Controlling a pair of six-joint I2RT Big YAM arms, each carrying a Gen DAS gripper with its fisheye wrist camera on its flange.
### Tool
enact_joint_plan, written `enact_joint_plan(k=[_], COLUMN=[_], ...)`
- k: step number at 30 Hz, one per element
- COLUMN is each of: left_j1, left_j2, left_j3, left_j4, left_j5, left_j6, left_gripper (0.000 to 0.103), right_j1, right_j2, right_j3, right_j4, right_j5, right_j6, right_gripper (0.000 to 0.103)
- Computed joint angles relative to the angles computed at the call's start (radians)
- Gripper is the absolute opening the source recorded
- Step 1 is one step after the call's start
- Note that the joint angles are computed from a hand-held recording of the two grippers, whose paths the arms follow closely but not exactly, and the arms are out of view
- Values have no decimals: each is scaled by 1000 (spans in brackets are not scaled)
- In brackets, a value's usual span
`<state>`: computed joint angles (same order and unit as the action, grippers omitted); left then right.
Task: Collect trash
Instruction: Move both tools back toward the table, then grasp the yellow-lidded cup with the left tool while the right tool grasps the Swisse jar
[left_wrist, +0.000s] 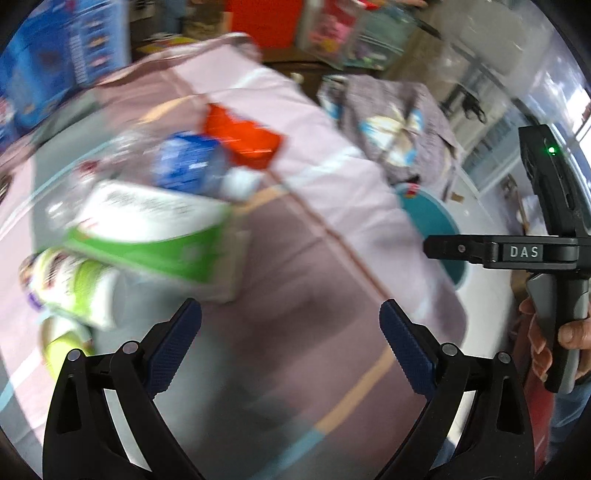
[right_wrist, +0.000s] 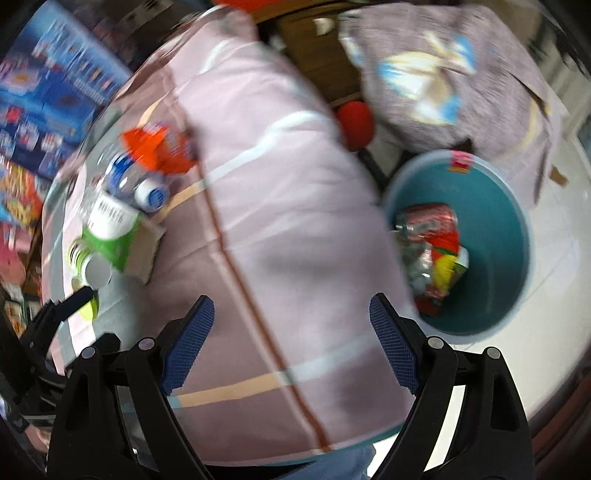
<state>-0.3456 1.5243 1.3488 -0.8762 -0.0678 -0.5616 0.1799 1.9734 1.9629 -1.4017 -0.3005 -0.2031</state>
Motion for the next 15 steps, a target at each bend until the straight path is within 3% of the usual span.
enact_joint_plan(k=[8, 15], left_j1=[125, 234], left_j2=[-208, -340], left_j3=[-237, -407], left_j4=[-16, 4], left_j5=[-55, -14], left_j6=[-27, -81], left_gripper=[97, 97], right_j1=[137, 261], right_j2=[8, 21], right_j3=[31, 77], right_j4=[-40, -48], right_j5=[40, 20], right_j6=[-49, -104], right_gripper=[82, 82])
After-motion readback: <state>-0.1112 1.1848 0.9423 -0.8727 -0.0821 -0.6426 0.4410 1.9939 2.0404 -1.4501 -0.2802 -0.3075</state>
